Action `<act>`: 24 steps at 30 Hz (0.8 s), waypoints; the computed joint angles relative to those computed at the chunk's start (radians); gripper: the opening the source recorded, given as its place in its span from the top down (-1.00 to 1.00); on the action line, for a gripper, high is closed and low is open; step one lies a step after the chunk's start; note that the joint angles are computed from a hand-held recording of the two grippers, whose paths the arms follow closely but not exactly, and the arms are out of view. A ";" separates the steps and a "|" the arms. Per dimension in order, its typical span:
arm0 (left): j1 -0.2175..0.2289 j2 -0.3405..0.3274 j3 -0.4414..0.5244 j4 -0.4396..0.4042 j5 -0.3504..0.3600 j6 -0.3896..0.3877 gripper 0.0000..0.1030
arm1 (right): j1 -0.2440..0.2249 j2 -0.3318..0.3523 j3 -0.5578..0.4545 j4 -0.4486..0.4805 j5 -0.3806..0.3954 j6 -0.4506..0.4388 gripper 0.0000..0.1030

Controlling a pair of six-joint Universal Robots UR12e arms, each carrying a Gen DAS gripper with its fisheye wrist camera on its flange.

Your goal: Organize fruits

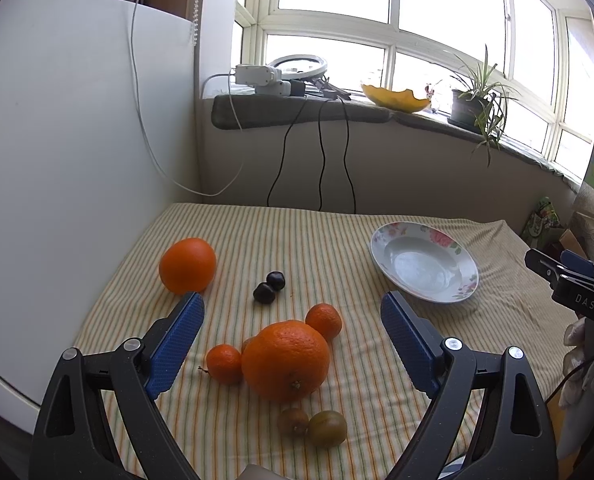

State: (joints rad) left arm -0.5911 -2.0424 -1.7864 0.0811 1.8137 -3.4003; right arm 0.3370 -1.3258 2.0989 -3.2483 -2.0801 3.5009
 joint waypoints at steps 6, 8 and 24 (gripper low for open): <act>0.000 0.003 -0.005 0.003 0.003 -0.002 -0.75 | 0.005 -0.002 -0.004 0.009 -0.004 -0.001 -1.00; -0.001 0.004 -0.007 0.007 0.004 -0.002 -0.75 | 0.006 -0.003 -0.004 0.011 -0.003 0.001 -1.00; -0.004 0.006 -0.013 0.021 0.012 -0.002 -0.75 | 0.010 0.000 -0.006 0.007 -0.006 0.001 -1.00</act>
State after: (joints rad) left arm -0.5953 -2.0364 -1.7990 0.1021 1.8259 -3.4025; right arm 0.3465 -1.3259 2.0925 -3.2411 -2.0865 3.5022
